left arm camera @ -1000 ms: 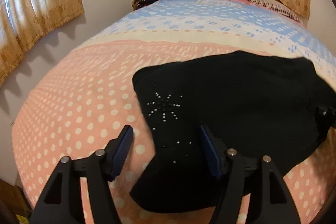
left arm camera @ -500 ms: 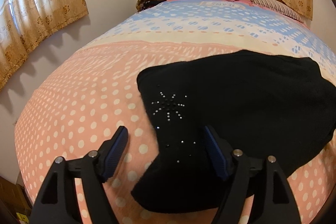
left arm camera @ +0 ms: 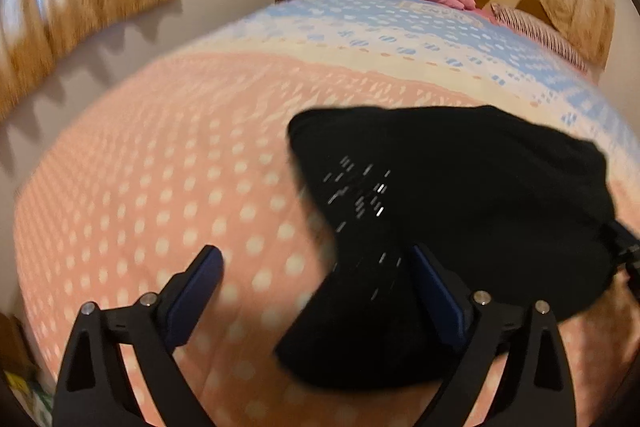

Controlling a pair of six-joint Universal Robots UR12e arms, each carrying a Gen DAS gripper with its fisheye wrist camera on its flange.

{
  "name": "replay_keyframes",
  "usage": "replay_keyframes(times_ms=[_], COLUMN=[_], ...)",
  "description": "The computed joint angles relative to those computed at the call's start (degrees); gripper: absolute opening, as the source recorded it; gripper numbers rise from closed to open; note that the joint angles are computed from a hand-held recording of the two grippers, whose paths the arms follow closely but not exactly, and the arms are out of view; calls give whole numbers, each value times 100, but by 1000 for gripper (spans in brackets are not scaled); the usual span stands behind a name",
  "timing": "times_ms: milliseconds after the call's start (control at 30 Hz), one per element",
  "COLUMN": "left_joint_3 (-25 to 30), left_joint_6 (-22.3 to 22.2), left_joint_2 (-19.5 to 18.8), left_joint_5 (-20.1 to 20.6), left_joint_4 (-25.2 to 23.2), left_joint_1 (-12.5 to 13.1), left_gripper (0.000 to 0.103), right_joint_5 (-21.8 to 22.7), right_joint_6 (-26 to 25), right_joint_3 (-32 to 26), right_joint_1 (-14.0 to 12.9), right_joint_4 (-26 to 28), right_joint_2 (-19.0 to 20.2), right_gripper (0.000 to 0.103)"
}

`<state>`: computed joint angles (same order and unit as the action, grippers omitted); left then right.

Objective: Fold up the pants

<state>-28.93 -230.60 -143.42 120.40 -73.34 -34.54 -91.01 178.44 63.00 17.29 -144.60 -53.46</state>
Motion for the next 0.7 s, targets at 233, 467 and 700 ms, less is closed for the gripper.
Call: replay_keyframes(times_ms=[233,467,700], left_joint_3=[-894,-170,969], left_joint_6=[42,231,747], left_joint_2=[597,252,-459], left_joint_5=[331,600,-104], left_joint_4=[534,411,-721], left_joint_1=[-4,198,339], left_gripper=[97,96,92], right_joint_5=[170,266,349], right_joint_6=[59,120,169], right_joint_3=[126,170,184], right_joint_1=[-36,-57,-75], right_joint_4=[-295,-351,-369], right_joint_2=[-10,-27,-33], right_gripper=[24,25,25])
